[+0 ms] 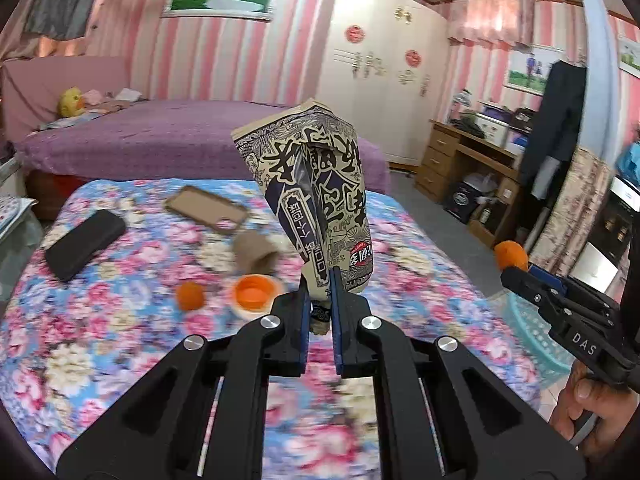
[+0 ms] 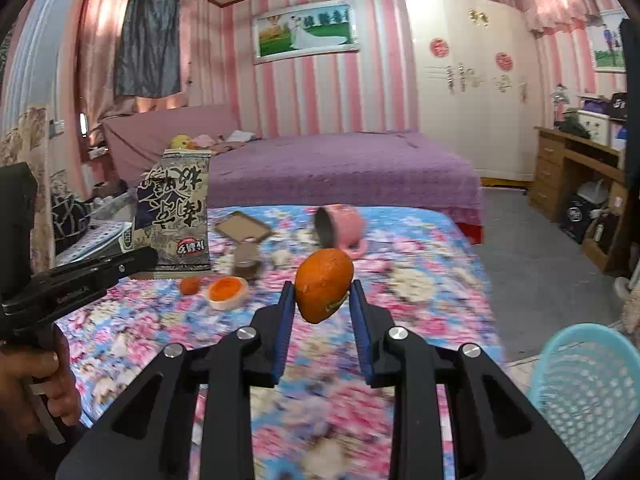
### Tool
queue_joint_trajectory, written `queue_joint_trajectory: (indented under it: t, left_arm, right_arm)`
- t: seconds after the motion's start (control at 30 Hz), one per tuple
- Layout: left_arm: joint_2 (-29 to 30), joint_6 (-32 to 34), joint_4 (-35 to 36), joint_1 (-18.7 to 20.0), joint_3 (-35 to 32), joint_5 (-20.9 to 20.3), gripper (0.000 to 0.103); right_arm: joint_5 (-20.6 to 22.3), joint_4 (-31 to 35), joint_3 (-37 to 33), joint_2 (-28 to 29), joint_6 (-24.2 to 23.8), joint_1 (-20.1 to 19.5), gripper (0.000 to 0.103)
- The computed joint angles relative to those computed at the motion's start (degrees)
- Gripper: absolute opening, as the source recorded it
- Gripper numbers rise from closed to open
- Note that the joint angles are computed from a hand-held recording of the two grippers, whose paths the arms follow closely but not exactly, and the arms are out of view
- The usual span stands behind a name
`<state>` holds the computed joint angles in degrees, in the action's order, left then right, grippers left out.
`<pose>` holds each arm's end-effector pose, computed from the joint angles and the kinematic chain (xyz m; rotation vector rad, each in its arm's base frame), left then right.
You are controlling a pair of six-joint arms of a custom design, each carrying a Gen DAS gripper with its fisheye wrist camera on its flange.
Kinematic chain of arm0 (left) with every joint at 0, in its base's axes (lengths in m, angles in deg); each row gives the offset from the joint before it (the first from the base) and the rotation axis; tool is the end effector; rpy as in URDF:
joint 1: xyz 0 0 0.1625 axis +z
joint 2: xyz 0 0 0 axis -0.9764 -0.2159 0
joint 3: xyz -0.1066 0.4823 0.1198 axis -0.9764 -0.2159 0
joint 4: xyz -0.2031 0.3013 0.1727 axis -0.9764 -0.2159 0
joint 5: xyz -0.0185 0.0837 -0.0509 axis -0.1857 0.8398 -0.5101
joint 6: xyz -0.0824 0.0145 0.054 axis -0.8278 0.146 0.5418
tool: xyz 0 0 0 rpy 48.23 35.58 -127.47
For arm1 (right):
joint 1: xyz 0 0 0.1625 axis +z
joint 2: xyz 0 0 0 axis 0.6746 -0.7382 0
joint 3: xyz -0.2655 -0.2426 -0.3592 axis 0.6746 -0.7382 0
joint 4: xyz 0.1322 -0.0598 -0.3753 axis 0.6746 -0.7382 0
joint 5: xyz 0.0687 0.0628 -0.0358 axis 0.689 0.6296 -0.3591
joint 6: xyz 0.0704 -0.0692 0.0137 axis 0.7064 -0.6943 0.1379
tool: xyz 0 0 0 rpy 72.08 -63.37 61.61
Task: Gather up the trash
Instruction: 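Lift the snack packet and tangerine and carry both over the blue basket, then open the left gripper to drop the snack packet while the right gripper releases the tangerine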
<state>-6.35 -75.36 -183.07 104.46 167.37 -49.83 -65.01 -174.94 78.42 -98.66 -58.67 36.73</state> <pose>-0.1716 -0.3463 0.0295 0.0647 2.0190 -1.4449 0.0620 -0.5352 0.1821 1.3583 -2.4758 0.9832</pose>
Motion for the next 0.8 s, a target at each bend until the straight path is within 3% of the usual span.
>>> queue_joint_trajectory:
  t: [0.17, 0.33, 0.5, 0.8]
  left_arm:
    - [3.9, 27.1, -17.0, 1.0, -11.3, -3.1, 0.007]
    - [6.4, 43.1, -23.0, 1.9, -22.3, -8.1, 0.007]
    - [9.4, 50.2, -23.7, 3.7, -31.9, -14.9, 0.007]
    - [14.4, 51.8, -15.0, 8.4, -43.3, -24.6, 0.007]
  right_arm:
    - [1.2, 1.7, -1.9, -5.0, 0.0, -4.1, 0.028]
    - [1.0, 1.5, -4.2, -8.2, 0.5, -7.8, 0.028]
    - [-0.2, 1.9, -7.3, -9.7, 1.9, -10.7, 0.028]
    - [-3.0, 3.1, -11.2, -9.5, 3.1, -14.8, 0.028]
